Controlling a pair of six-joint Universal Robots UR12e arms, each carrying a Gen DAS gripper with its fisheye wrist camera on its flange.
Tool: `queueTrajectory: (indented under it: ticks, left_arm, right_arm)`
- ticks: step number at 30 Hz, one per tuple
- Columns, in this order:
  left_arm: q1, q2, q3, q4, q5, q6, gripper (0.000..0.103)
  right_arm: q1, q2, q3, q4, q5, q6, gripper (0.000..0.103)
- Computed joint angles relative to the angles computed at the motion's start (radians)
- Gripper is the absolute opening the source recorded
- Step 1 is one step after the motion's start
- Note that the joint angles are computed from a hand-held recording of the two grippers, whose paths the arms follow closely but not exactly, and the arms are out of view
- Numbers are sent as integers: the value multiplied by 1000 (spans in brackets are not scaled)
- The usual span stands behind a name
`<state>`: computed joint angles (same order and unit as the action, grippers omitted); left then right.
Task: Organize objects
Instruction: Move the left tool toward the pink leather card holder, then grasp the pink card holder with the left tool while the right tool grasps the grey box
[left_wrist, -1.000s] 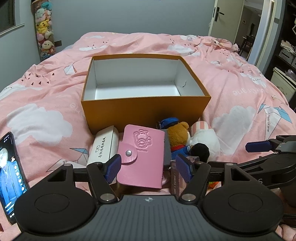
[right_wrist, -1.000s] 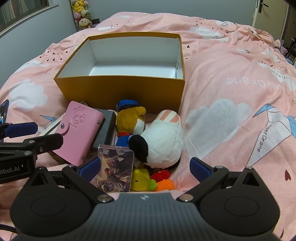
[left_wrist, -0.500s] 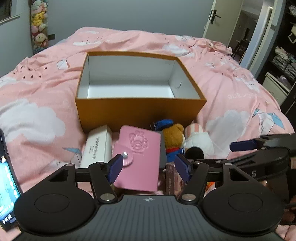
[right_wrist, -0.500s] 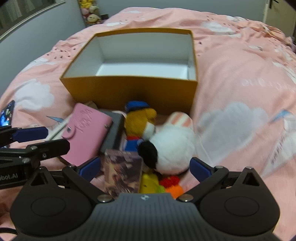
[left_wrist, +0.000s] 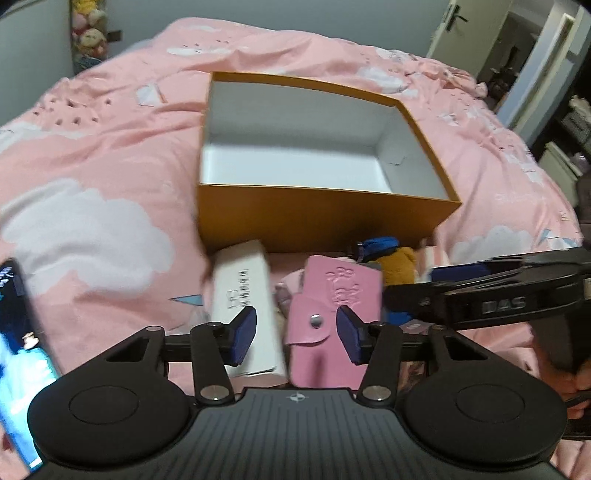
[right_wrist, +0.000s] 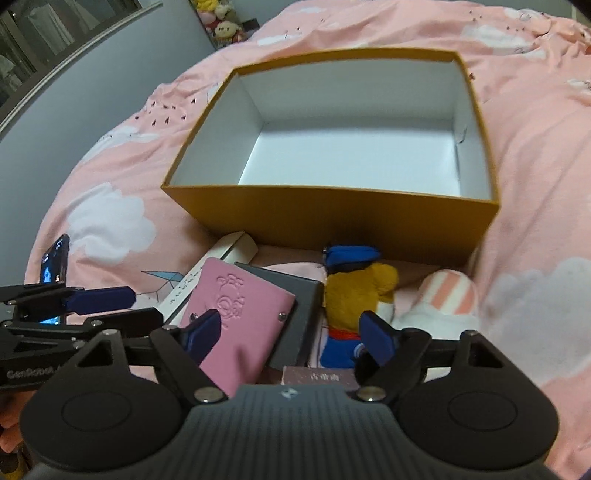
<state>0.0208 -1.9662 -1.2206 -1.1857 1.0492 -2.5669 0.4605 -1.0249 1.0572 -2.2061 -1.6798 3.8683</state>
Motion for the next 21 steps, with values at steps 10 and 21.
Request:
queueTrajectory:
  ticks: [10,21]
  left_arm:
    - [-21,-41,45,-79,3,78,60]
    - [-30,-76,113,-97,76,29,64]
  right_arm:
    - [-19,10,8,-11,90,8,54]
    - [-19,29,-26,5,68,-40,52]
